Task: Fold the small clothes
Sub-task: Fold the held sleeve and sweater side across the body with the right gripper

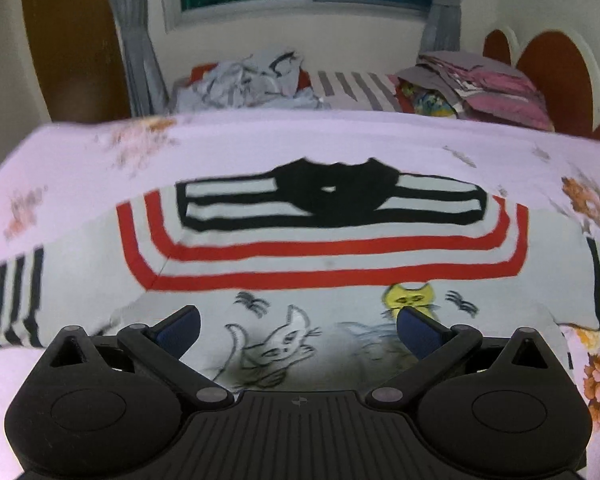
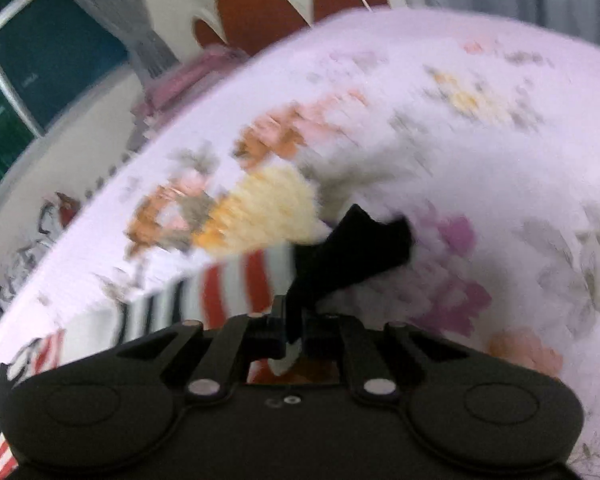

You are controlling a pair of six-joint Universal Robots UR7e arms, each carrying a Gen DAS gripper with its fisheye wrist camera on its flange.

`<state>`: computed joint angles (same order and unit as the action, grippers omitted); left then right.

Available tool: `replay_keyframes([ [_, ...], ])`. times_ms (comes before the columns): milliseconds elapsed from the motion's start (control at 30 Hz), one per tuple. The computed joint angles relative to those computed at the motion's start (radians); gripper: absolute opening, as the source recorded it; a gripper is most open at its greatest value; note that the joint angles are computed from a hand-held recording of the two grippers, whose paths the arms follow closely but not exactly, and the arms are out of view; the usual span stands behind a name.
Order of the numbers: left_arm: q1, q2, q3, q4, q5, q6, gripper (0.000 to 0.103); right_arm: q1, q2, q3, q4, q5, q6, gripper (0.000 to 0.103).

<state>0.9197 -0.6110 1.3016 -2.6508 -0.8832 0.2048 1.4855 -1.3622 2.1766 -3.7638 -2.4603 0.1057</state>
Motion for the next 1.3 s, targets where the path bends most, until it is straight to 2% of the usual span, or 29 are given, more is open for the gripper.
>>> replay_keyframes([
  [167,0.053,-0.012,-0.022,-0.002,-0.055,-0.006,0.103,0.081,0.075,-0.084,0.022,-0.034,-0.101,0.007],
  [300,0.085,-0.023,-0.032,0.009,-0.072,0.008,0.103,0.153,0.168,-0.174,0.053,0.019,-0.178,0.007],
  [400,0.102,-0.029,-0.034,-0.007,-0.060,0.058,0.103,0.192,0.246,-0.246,0.115,0.064,-0.168,0.007],
  [567,0.126,-0.043,-0.043,-0.012,-0.050,0.072,0.103,0.237,0.369,-0.345,0.209,0.117,-0.145,0.007],
  [767,0.162,-0.054,-0.066,-0.008,-0.084,0.065,0.103,0.292,0.482,-0.438,0.304,0.122,-0.160,0.007],
  [900,0.164,-0.053,-0.061,-0.037,-0.071,0.084,0.103,0.302,0.525,-0.480,0.392,0.150,-0.172,0.007],
  [1000,0.162,-0.055,-0.057,-0.030,-0.088,0.086,0.103,0.286,0.538,-0.494,0.486,0.178,-0.125,0.008],
  [1033,0.160,-0.054,-0.057,-0.024,-0.095,0.082,0.103,0.282,0.542,-0.492,0.483,0.188,-0.136,0.009],
  [1133,0.153,-0.048,-0.057,-0.011,-0.114,0.072,0.103,0.292,0.535,-0.482,0.444,0.198,-0.132,0.024],
  [1267,0.138,-0.017,-0.077,0.022,-0.156,0.056,0.103,0.305,0.495,-0.412,0.300,0.206,-0.149,0.042],
  [1300,0.133,-0.008,-0.084,0.031,-0.175,0.053,0.103,0.305,0.486,-0.400,0.269,0.203,-0.166,0.041],
])
